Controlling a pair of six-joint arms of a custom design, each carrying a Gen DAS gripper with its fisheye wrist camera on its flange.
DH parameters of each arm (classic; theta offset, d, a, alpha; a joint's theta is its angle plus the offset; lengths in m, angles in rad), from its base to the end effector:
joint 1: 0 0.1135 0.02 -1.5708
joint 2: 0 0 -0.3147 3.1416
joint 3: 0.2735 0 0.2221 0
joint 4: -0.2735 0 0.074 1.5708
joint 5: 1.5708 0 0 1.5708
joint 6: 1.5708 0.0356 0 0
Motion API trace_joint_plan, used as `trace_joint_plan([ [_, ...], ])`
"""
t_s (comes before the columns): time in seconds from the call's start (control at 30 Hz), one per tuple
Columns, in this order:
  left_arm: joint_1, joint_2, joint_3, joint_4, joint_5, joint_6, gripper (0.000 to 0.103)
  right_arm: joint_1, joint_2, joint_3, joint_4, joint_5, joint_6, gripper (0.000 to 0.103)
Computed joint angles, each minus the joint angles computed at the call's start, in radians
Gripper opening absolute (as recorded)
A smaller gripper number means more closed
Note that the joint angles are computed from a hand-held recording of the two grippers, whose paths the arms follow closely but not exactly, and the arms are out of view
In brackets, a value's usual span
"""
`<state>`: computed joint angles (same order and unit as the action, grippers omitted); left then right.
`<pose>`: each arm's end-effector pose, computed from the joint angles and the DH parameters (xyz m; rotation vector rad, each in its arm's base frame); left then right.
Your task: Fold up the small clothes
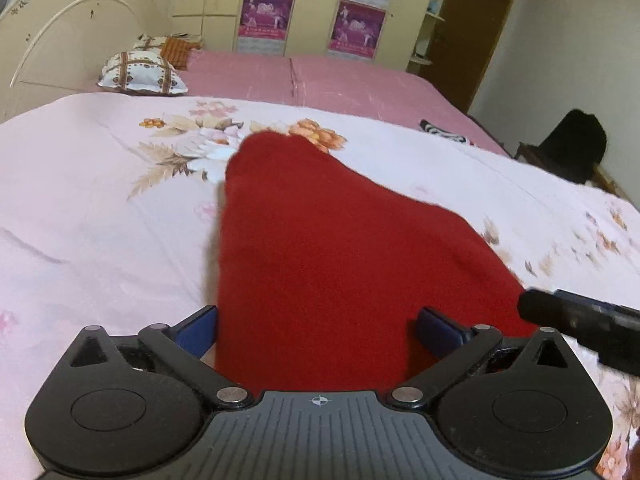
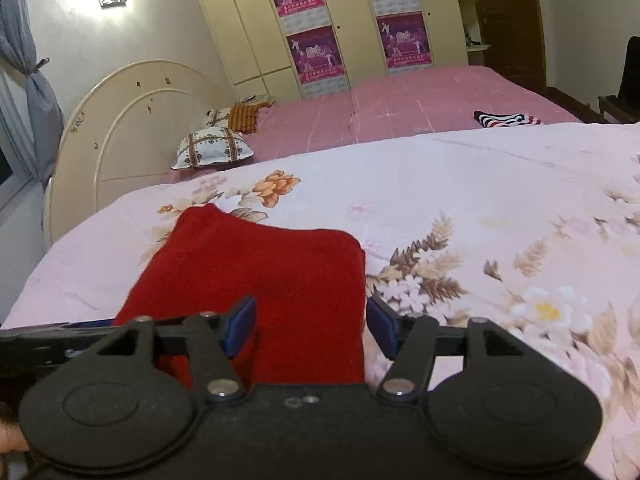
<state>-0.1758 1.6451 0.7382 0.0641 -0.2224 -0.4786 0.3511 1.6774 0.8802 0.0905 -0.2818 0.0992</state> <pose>0.2916 -0.0438 0.2147 -0.4599 2.3420 -0.0398 0.3047 0.1221 0.2451 -0.4383 2.2635 0.5549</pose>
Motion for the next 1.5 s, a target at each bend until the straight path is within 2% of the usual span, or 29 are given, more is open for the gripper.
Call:
trace_joint_plan([
  [0.17,-0.07,-0.029,-0.003,-0.075,-0.103,-0.139,0.103,0.005,-0.069,-0.111,0.028,0.04,-0.042,0.06],
  [0.27,-0.074,-0.044,-0.015,-0.106,-0.068,-0.225,0.103,0.024,-0.042,-0.131,0.003,0.111,-0.08,0.06],
  [0.33,-0.067,-0.064,-0.064,-0.069,-0.016,-0.28,0.103,0.008,-0.022,-0.149,0.003,0.081,-0.07,0.06],
  [0.43,-0.105,-0.08,-0.093,-0.074,-0.051,-0.283,0.103,-0.007,-0.047,-0.178,0.018,0.059,-0.036,0.061],
  [0.57,-0.199,-0.105,-0.072,-0.17,-0.174,-0.263,0.103,-0.017,-0.126,-0.248,0.05,0.041,-0.03,0.064],
  [0.6,-0.208,-0.126,-0.09,-0.15,-0.168,-0.237,0.103,-0.009,-0.133,-0.261,0.046,0.055,-0.049,0.065],
  [0.67,-0.188,-0.177,-0.153,-0.066,-0.096,-0.221,0.103,0.008,-0.12,-0.263,0.023,0.087,-0.083,0.066],
  [0.73,-0.201,-0.202,-0.148,-0.115,-0.132,-0.292,0.103,-0.017,-0.136,-0.268,0.014,0.056,-0.054,0.066],
  [0.8,-0.253,-0.224,-0.116,-0.21,-0.228,-0.333,0.103,-0.034,-0.167,-0.264,-0.014,0.032,-0.044,0.066],
  [0.87,-0.346,-0.227,-0.055,-0.359,-0.394,-0.381,0.103,-0.047,-0.215,-0.263,-0.052,0.002,-0.064,0.066],
  [0.93,-0.399,-0.235,-0.006,-0.468,-0.447,-0.389,0.103,-0.058,-0.273,-0.265,-0.097,-0.021,-0.104,0.066],
  [1.0,-0.444,-0.25,0.045,-0.578,-0.445,-0.408,0.103,-0.075,-0.339,-0.269,-0.147,-0.052,-0.143,0.067],
  [1.07,-0.521,-0.251,0.093,-0.705,-0.505,-0.481,0.103,-0.095,-0.403,-0.268,-0.202,-0.082,-0.177,0.069],
  [1.17,-0.706,-0.188,0.211,-1.013,-0.637,-0.715,0.103,-0.151,-0.5,-0.265,-0.298,-0.144,-0.258,0.07],
  [1.2,-0.762,-0.162,0.255,-1.114,-0.649,-0.8,0.103,-0.173,-0.533,-0.262,-0.337,-0.167,-0.29,0.07],
  [1.3,-0.873,-0.162,0.323,-1.241,-0.602,-0.957,0.103,-0.286,-0.644,-0.243,-0.488,-0.268,-0.408,0.073],
  [1.37,-0.964,-0.166,0.362,-1.321,-0.583,-1.114,0.103,-0.369,-0.697,-0.218,-0.597,-0.33,-0.493,0.076],
  [1.43,-1.076,-0.138,0.419,-1.437,-0.592,-1.3,0.103,-0.508,-0.735,-0.182,-0.747,-0.435,-0.635,0.076],
  [1.5,-1.175,-0.088,0.49,-1.549,-0.581,-1.435,0.103,-0.694,-0.741,-0.125,-0.962,-0.55,-0.862,0.077],
])
